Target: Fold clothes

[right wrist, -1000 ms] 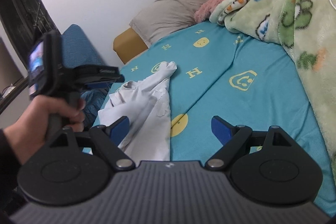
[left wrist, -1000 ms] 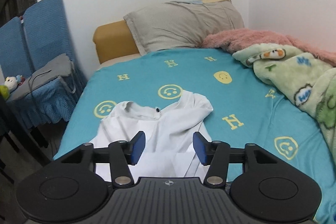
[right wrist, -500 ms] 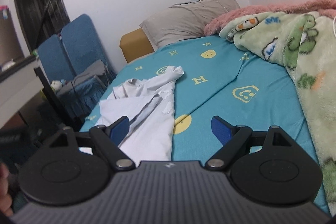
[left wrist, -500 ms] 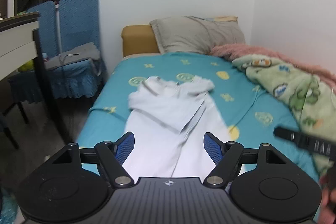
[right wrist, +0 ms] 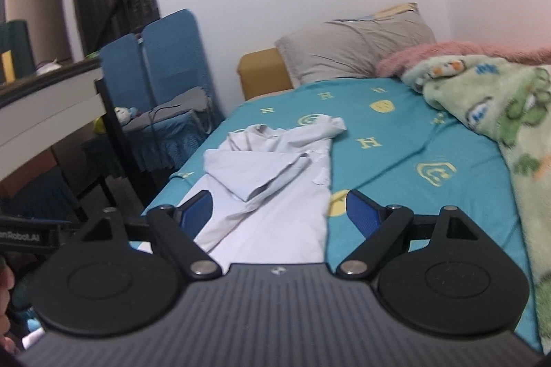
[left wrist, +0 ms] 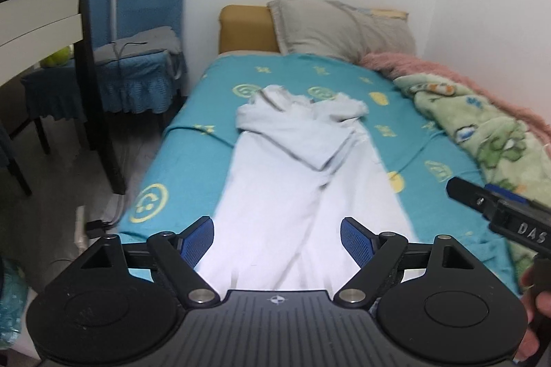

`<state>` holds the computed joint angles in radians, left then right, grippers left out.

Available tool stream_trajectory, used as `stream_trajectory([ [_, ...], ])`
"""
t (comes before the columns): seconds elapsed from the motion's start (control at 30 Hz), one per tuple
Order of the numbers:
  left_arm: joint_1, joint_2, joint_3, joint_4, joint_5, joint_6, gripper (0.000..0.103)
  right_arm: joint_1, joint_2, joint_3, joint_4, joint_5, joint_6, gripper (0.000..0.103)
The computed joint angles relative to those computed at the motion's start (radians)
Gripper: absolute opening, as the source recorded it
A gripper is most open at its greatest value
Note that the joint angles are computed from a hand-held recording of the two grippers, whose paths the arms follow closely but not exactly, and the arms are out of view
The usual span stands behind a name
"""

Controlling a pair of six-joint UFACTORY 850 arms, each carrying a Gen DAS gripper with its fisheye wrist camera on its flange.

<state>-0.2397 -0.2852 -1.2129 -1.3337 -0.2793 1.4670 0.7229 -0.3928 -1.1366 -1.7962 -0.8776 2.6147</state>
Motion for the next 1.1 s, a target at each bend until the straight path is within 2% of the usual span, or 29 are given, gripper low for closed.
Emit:
stream_trajectory([
  [0.07,0.009,-0.015,-0.017,0.029,-0.001,-0.034,0.083,-0.013,-0.018,-0.017,-0.033,0.032,0.011,0.08],
  [0.17,0.029,-0.035,-0.042,-0.022,-0.035,-0.022,0.083,-0.029,-0.06,-0.066,-0.022,0.075,-0.049,0.08],
  [0.23,0.037,-0.045,-0.05,-0.063,-0.044,0.013,0.083,-0.048,-0.085,-0.101,-0.019,0.131,-0.083,0.08],
  [0.37,0.044,-0.07,-0.07,-0.082,-0.046,0.032,0.083,-0.099,-0.167,-0.222,0.013,0.206,-0.243,0.076],
  [0.6,0.074,-0.125,-0.124,-0.001,-0.098,-0.119,0.083,-0.186,-0.416,-0.595,0.321,0.31,-0.964,0.071],
  [0.67,0.082,-0.14,-0.14,0.025,-0.124,-0.178,0.083,-0.2,-0.474,-0.68,0.452,0.323,-1.173,0.061],
  [0.7,0.085,-0.148,-0.148,0.04,-0.137,-0.203,0.083,-0.201,-0.504,-0.725,0.525,0.297,-1.278,0.049],
  [0.73,0.086,-0.151,-0.152,0.053,-0.138,-0.222,0.083,-0.205,-0.531,-0.773,0.611,0.272,-1.38,0.045],
  [0.77,0.085,-0.151,-0.153,0.062,-0.135,-0.237,0.083,-0.21,-0.549,-0.808,0.672,0.259,-1.44,0.037],
  [0.83,0.086,-0.147,-0.148,0.065,-0.138,-0.242,0.083,-0.214,-0.566,-0.841,0.701,0.244,-1.461,0.019],
  [0.9,0.089,-0.135,-0.133,0.045,-0.14,-0.225,0.083,-0.213,-0.57,-0.863,0.681,0.227,-1.456,0.007],
  [1.1,0.097,-0.101,-0.09,-0.026,-0.165,-0.155,0.083,-0.23,-0.57,-0.94,0.541,0.22,-1.345,0.006],
])
